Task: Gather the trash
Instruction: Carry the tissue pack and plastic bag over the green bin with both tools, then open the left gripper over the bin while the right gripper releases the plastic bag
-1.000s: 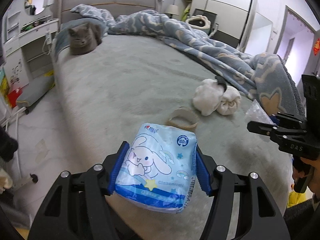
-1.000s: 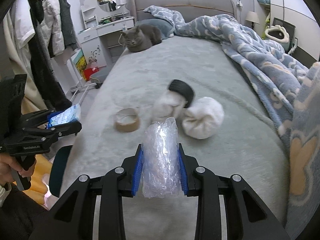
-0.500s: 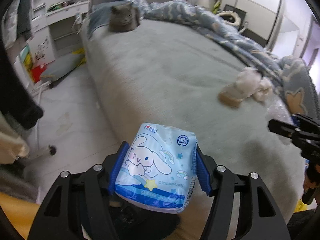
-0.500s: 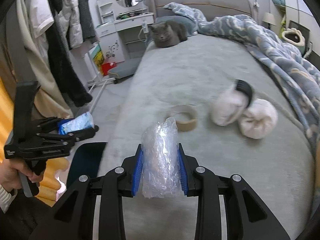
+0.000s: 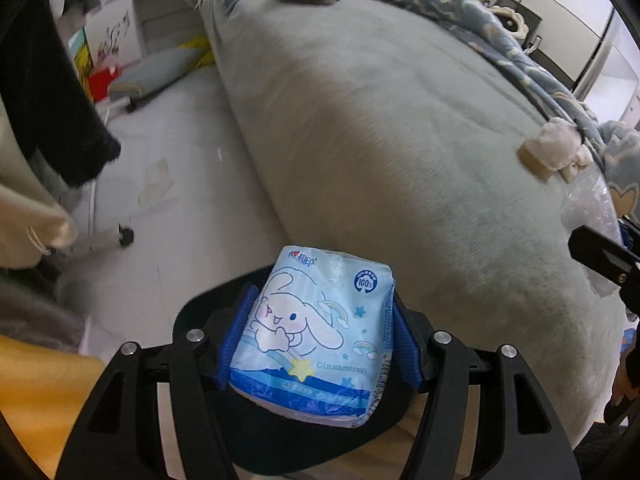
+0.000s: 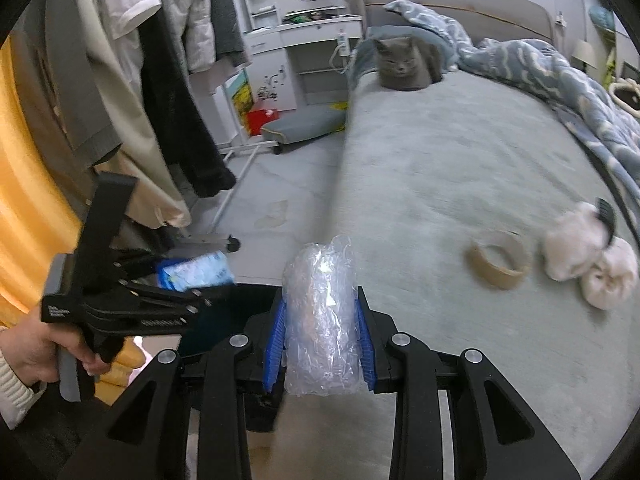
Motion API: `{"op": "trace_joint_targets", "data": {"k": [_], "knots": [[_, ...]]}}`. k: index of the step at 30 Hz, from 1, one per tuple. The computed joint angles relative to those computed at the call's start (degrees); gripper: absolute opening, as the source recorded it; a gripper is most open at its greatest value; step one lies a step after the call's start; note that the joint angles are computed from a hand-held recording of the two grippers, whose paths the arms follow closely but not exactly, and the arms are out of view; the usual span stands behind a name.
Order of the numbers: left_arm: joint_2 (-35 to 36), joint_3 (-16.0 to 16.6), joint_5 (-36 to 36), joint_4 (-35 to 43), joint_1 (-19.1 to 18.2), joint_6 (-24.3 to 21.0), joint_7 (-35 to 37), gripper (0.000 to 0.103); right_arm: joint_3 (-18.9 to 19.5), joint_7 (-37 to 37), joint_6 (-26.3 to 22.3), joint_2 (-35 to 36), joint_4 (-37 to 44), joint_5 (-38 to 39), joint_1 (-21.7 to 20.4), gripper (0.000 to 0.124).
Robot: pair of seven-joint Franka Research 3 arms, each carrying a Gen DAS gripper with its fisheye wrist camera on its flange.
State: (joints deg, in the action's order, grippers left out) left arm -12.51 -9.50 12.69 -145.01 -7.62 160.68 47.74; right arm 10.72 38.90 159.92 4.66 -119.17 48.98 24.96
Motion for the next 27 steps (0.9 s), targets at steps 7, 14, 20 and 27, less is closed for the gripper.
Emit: {"op": "trace_joint_targets", "data": {"k": [7,14,20,27], "knots": [[-0.51,3.51,-9.77,-2.46,-2.37,-2.07,8.03,0.065,1.36,1.61,-1.21,2.11,2.12,-1.77,1.67,0.032],[-0.87,4.42,-15.70,-3.75,-2.49,-3.80,13.76,0.067,2.17,4.69,-1.48,4.14,3.79,-5.63,3.02,0.032],[-1.97,4.70,-17.25,-5.03,-1.49,-3.98,15.77,0.076,2.34,8.73,-2.08,6.26,5.21,-9.53,3.52,0.032],[-4.93,4.95,-16.60,-7.83,-0.23,-0.33,15.64,0.077,2.48,13.14,-3.37,8.65,7.02,-14.28,4.24,0.032]]}}
